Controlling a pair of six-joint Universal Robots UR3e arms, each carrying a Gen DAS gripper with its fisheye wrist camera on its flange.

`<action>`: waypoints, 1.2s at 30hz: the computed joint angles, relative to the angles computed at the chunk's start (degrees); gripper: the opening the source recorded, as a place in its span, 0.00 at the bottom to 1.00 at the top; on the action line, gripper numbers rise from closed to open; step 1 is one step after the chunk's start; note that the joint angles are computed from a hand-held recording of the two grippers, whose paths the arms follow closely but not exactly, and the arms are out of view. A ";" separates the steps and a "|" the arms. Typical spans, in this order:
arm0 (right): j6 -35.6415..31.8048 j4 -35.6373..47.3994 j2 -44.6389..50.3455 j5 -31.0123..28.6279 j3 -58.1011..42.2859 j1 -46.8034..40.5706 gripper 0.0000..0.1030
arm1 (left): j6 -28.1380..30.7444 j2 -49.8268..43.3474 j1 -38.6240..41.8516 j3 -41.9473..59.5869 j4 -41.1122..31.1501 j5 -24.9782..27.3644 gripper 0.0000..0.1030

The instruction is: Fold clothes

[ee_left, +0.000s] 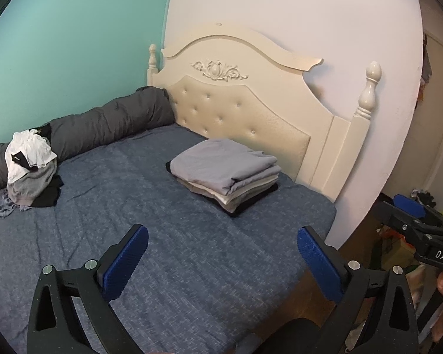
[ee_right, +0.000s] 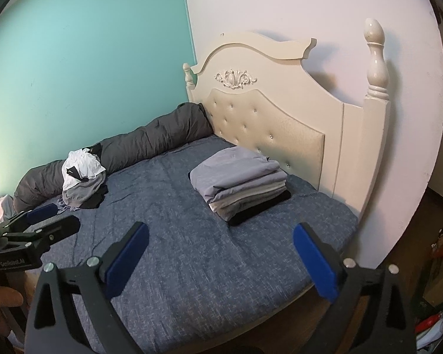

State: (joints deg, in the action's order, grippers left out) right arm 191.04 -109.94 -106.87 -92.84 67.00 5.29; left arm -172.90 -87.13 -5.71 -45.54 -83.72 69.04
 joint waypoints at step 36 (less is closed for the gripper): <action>-0.25 0.37 -1.32 1.04 1.79 -0.89 0.97 | 0.38 2.74 1.01 -1.89 -1.39 -1.62 1.00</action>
State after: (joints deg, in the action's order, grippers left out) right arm 190.80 -109.58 -108.19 -91.80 68.79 4.41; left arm -172.52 -84.40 -4.69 -47.44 -85.11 67.42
